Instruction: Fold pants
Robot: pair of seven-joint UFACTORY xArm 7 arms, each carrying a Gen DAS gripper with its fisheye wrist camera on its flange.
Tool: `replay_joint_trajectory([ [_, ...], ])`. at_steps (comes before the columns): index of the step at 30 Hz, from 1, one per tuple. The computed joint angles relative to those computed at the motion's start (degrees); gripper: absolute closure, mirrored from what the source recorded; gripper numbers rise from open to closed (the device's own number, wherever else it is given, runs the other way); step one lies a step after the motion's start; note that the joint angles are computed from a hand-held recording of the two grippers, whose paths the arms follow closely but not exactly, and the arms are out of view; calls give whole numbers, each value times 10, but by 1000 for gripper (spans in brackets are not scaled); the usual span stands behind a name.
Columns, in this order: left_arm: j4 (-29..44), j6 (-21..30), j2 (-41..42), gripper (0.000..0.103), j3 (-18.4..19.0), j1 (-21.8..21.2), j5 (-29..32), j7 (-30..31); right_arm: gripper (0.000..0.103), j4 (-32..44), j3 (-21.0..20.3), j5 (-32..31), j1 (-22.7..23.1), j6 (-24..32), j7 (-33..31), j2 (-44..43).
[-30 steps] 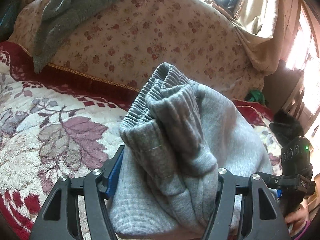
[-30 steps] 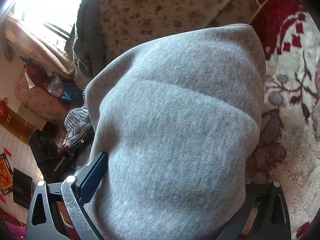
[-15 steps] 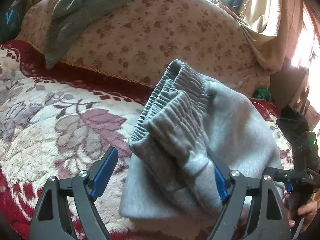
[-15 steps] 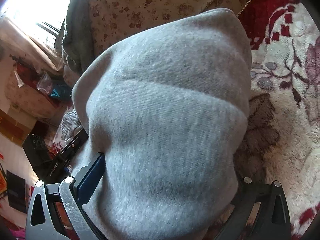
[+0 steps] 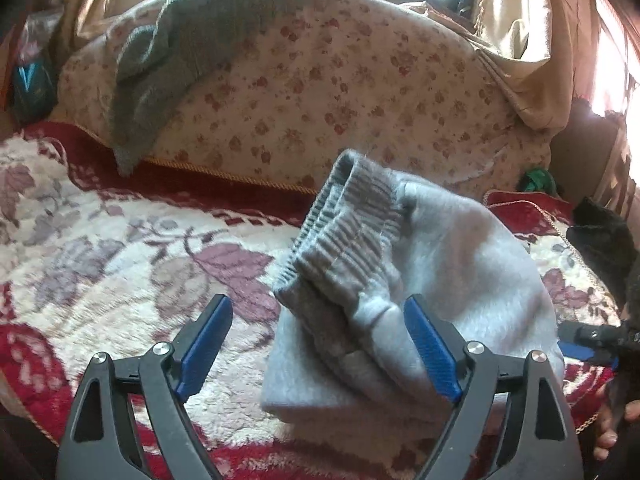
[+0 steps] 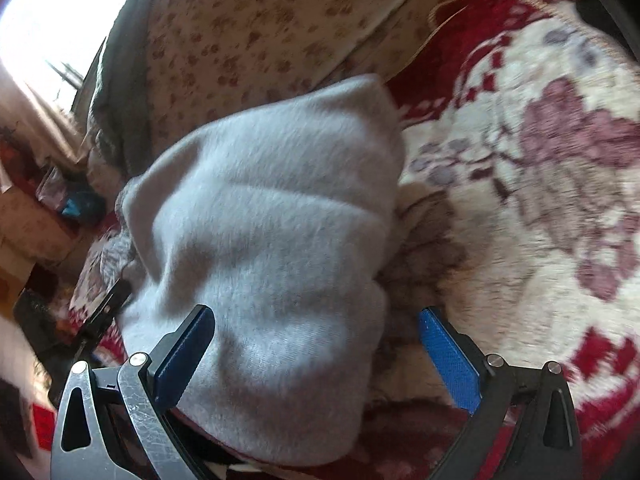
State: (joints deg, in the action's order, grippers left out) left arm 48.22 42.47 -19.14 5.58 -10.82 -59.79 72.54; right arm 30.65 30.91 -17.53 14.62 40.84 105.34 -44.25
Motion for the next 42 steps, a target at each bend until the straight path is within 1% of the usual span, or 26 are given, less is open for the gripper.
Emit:
replay_joint_trajectory([
  [1, -4, -8, -10, 12, -2, -1, -2, 3, 0, 12, 9, -6, -4, 16, 0, 0],
  [3, -7, -7, -23, 11, 1, -4, -5, 10, 0, 41, 21, -17, -13, 44, -5, 13],
  [7, -17, -16, -51, 7, 1, -15, -3, 12, 0, 119, 54, -66, -41, 102, -13, 68],
  [10, -22, -20, -68, 7, 6, -29, -6, 21, 0, 162, 72, -110, -56, 127, 3, 108],
  [12, -24, -25, -79, 7, 7, -39, -10, 24, 0, 180, 72, -132, -52, 144, 4, 129],
  [16, -26, -39, -89, 3, 6, -54, -9, 16, 0, 228, 91, -178, -47, 220, 8, 173],
  [19, -30, -51, -95, 3, 4, -64, 0, 11, 0, 265, 108, -220, -45, 279, 4, 210],
  [20, -32, -54, -97, 3, 5, -68, 1, 12, 0, 272, 108, -228, -42, 290, 6, 219],
  [26, -37, -78, -97, 3, 7, -82, 15, -1, 0, 282, 81, -252, -4, 302, 15, 247],
  [30, -38, -92, -95, 3, 10, -91, 21, -5, 0, 275, 56, -256, 25, 299, 28, 250],
  [33, -42, -117, -97, 3, 6, -99, 25, -4, 0, 266, 36, -255, 48, 301, 39, 245],
  [37, -42, -120, -94, 3, 10, -108, 34, -13, 0, 253, 10, -256, 78, 302, 50, 239],
  [42, -44, -121, -97, 3, 11, -118, 43, -16, 0, 253, -5, -263, 100, 308, 56, 243],
])
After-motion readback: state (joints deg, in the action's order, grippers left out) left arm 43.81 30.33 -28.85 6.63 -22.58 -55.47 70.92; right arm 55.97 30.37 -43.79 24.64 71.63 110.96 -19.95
